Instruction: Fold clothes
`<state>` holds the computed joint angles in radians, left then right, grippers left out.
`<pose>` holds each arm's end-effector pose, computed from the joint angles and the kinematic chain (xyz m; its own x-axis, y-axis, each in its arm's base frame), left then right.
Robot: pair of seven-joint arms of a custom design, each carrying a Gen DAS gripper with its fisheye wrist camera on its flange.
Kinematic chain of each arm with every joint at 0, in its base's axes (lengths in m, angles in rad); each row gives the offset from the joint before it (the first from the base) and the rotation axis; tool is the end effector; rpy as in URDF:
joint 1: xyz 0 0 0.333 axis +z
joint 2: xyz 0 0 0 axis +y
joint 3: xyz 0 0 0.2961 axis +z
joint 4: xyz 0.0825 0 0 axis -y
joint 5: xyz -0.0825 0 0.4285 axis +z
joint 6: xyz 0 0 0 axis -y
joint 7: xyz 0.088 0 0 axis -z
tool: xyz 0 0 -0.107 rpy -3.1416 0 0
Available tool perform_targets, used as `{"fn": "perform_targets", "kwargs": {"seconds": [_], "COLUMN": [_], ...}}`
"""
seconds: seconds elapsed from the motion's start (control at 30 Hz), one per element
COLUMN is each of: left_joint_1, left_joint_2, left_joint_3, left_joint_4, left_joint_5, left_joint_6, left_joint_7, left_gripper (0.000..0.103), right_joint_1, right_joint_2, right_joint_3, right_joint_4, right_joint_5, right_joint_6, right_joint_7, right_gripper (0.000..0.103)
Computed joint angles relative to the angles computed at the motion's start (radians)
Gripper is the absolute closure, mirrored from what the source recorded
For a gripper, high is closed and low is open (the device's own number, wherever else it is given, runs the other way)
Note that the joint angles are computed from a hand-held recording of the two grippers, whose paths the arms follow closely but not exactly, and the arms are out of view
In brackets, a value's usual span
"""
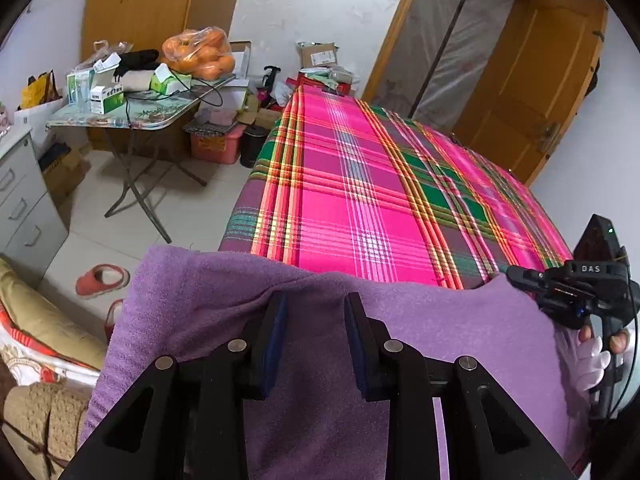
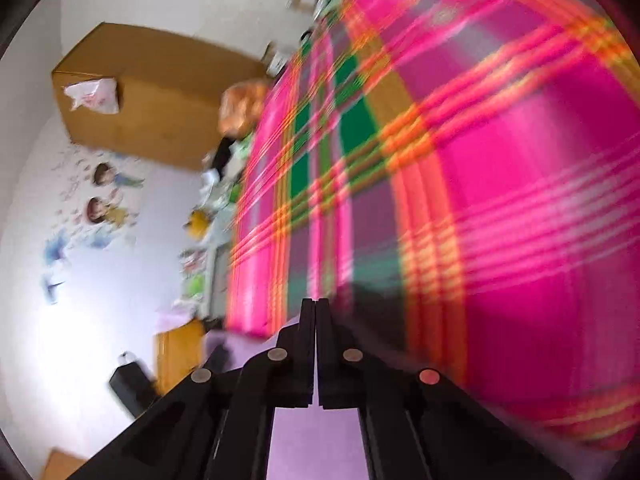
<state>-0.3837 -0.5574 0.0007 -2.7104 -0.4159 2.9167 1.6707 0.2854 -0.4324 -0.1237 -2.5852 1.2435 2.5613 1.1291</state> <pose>0.4280 -0.1455 0.4404 -0.2124 -0.9380 0.2741 -0.7574 -0.0191 -0.6526 0.4680 0.0641 0.3959 -0.1091 -0.6177 -0.7788 -0.8612 0.4500 -0.2362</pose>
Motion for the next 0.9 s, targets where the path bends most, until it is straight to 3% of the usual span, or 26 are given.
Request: {"fn": "perform_targets", "kwargs": {"seconds": [0.07,0.17,0.3,0.43,0.5,0.6,0.7,0.8,0.87,0.9], "left_joint_1": [0.006,0.006,0.051,0.067,0.075,-0.005,-0.025,-0.109,-0.116,-0.086], "left_joint_2": [-0.007,-0.017,-0.048,-0.062,-0.040,-0.029,-0.024,-0.014,-0.030,-0.049], "left_joint_3": [-0.010,-0.016,-0.053,-0.022,-0.004,0.099,0.115,0.205,0.224,0.198], "left_joint_4": [-0.006,-0.016,-0.041,-0.052,-0.040,-0.029,-0.024,-0.022,-0.025,-0.039], "left_joint_5": [0.007,0.014,0.070,0.084,0.083,0.008,-0.035,-0.136,-0.185,-0.185], "left_joint_6": [-0.001,0.006,0.027,0.044,0.035,0.029,0.036,0.070,0.060,0.052], "left_joint_7": [-0.010,-0.021,-0.051,-0.081,-0.099,-0.044,-0.009,0.065,0.080,0.070], "left_gripper": [0.073,0.073,0.073,0.073,0.073,0.073,0.073,0.073,0.073,0.073], "right_joint_1": [-0.016,0.006,0.019,-0.010,0.003,-0.009,-0.016,0.001,0.000,0.002], "right_joint_2": [-0.027,-0.113,-0.252,-0.345,-0.369,-0.406,-0.450,-0.468,-0.480,-0.489], "right_joint_3": [0.020,0.014,-0.011,-0.035,-0.096,-0.125,-0.122,-0.166,-0.178,-0.179], "right_joint_4": [-0.022,-0.074,-0.164,-0.260,-0.292,-0.318,-0.349,-0.367,-0.380,-0.385], "right_joint_5": [-0.051,-0.058,-0.151,-0.257,-0.239,-0.239,-0.269,-0.255,-0.254,-0.253], "right_joint_6": [0.036,0.070,0.031,0.012,0.011,0.001,0.009,0.023,0.032,0.036], "right_joint_7": [0.051,0.018,0.024,0.120,0.115,0.121,0.123,0.077,0.056,0.047], "right_gripper": [0.100,0.091,0.090,0.088,0.095,0.096,0.094,0.100,0.103,0.103]}}
